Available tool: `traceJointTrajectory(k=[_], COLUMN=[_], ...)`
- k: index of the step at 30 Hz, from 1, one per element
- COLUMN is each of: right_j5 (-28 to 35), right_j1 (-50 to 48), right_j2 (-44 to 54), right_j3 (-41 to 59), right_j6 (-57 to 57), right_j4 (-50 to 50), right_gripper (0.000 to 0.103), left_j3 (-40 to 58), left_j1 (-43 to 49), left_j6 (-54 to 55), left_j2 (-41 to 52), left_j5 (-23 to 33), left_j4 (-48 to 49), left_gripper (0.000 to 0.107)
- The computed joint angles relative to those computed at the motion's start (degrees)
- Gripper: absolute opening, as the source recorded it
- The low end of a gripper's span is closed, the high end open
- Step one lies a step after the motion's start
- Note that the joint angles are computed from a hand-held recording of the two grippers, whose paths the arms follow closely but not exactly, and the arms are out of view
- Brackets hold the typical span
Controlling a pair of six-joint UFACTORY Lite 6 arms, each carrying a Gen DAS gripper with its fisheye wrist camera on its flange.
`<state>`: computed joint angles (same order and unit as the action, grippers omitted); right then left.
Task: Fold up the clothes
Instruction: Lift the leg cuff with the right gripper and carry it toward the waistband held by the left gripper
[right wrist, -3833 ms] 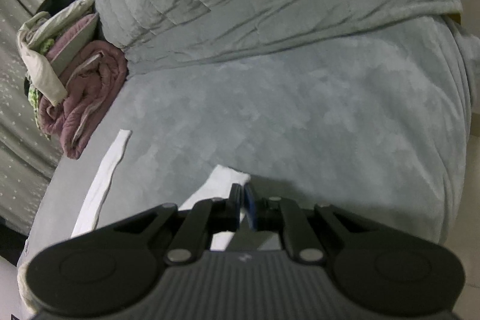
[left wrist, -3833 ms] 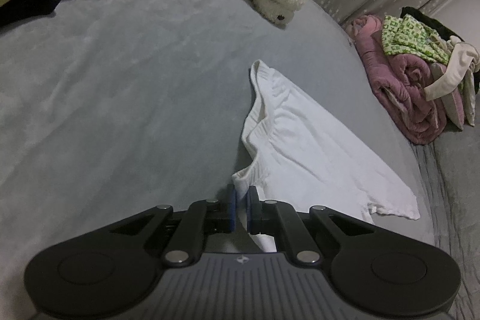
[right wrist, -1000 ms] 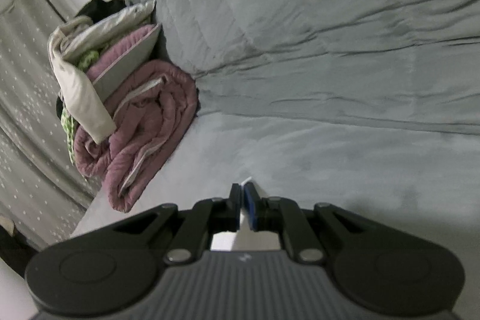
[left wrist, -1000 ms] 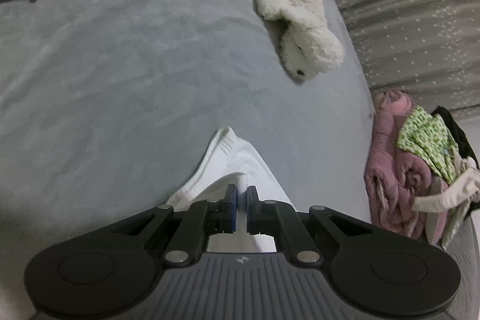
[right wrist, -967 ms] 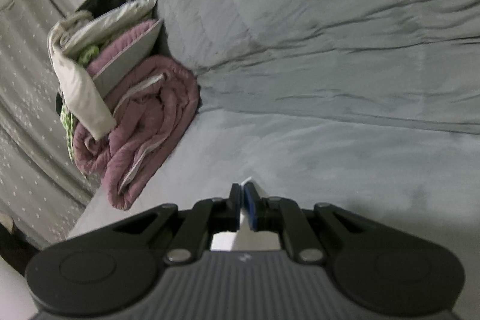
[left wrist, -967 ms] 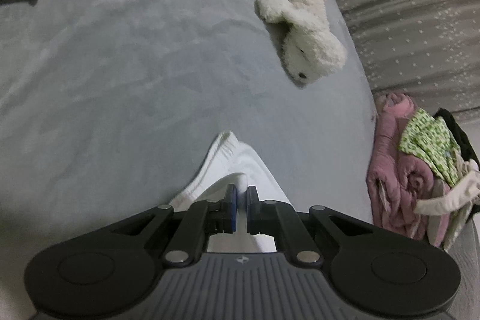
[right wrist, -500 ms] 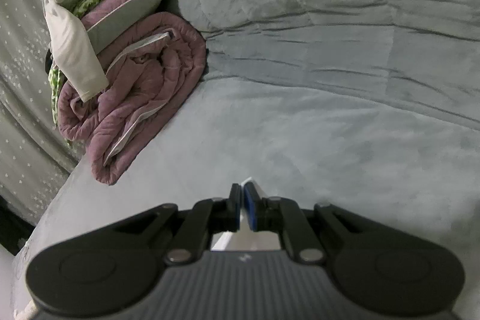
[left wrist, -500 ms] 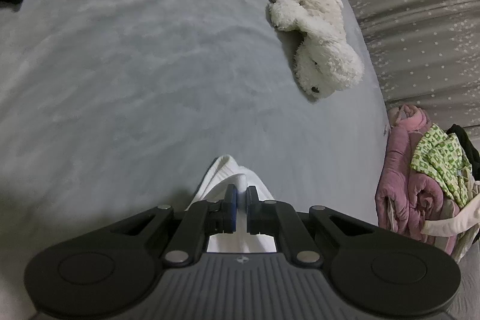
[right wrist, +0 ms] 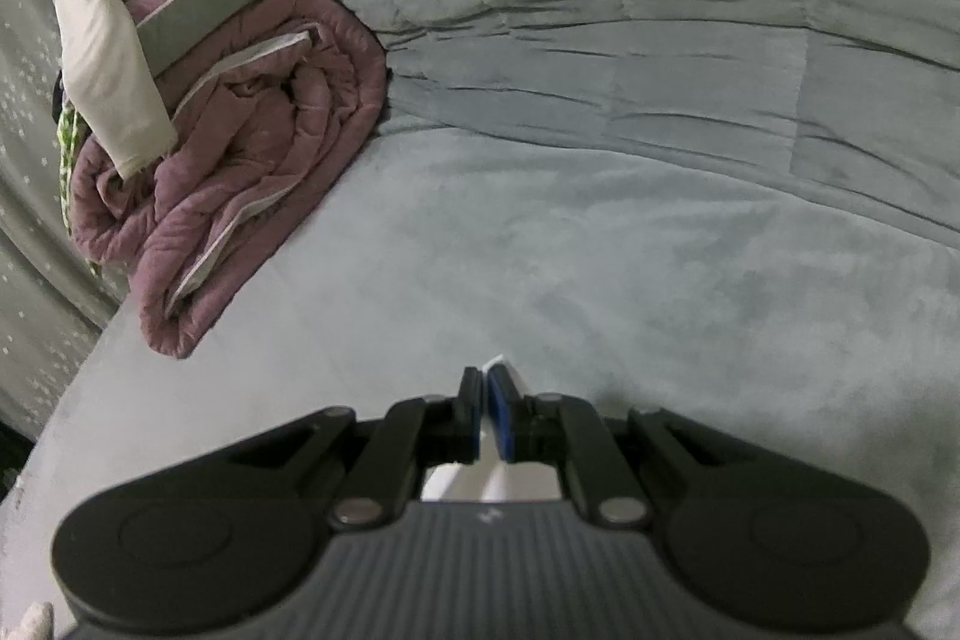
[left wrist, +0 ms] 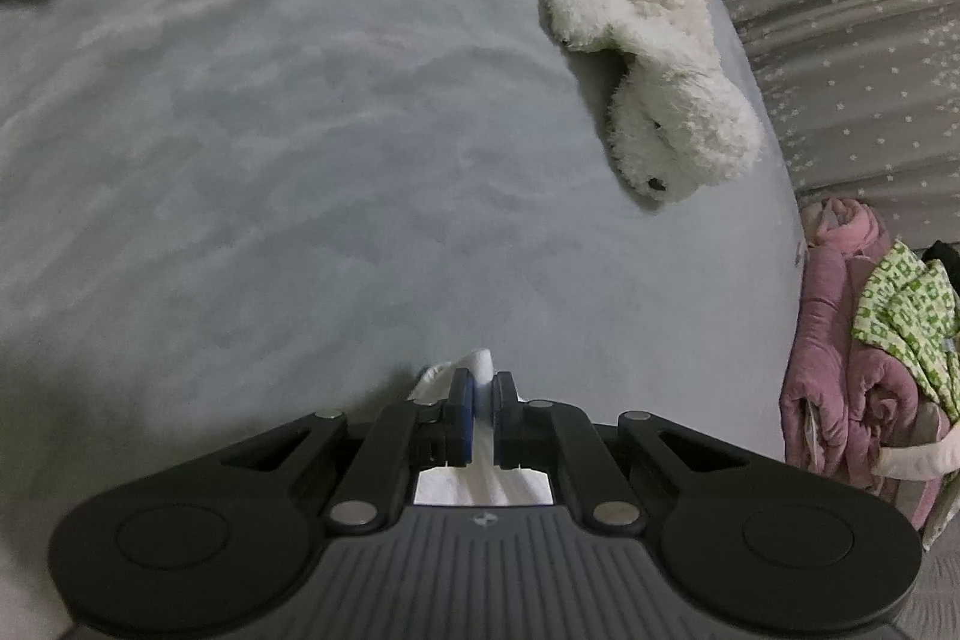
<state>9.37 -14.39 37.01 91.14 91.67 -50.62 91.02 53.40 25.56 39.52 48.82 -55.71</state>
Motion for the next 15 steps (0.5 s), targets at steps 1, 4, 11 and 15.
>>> traceJointTrajectory(k=[1, 4, 11, 15], right_j5=[0.6, 1.9, 4.3, 5.2], right_j1=[0.3, 1.1, 2.8, 3.8], right_j2=[0.7, 2.6, 6.2, 8.1], right_j3=[0.9, 2.9, 6.2, 8.4], right_j6=[0.1, 2.5, 5.9, 7.8], right_j4=[-0.2, -2.3, -6.1, -8.1], right_gripper=[0.005, 0.005, 0.005, 0.005], left_j3=[0.7, 2.9, 7.5, 9.0], left_j1=[-0.2, -0.8, -1.4, -0.7], left_j6=[0.0, -0.2, 0.0, 0.1], left_j2=[0.5, 2.4, 7.1, 7.9], left_j5=[-0.1, 0.0, 2.2, 3.3], left_j4=[0.1, 0.2, 1.1, 0.6], left_gripper=[0.004, 0.004, 0.006, 0.009])
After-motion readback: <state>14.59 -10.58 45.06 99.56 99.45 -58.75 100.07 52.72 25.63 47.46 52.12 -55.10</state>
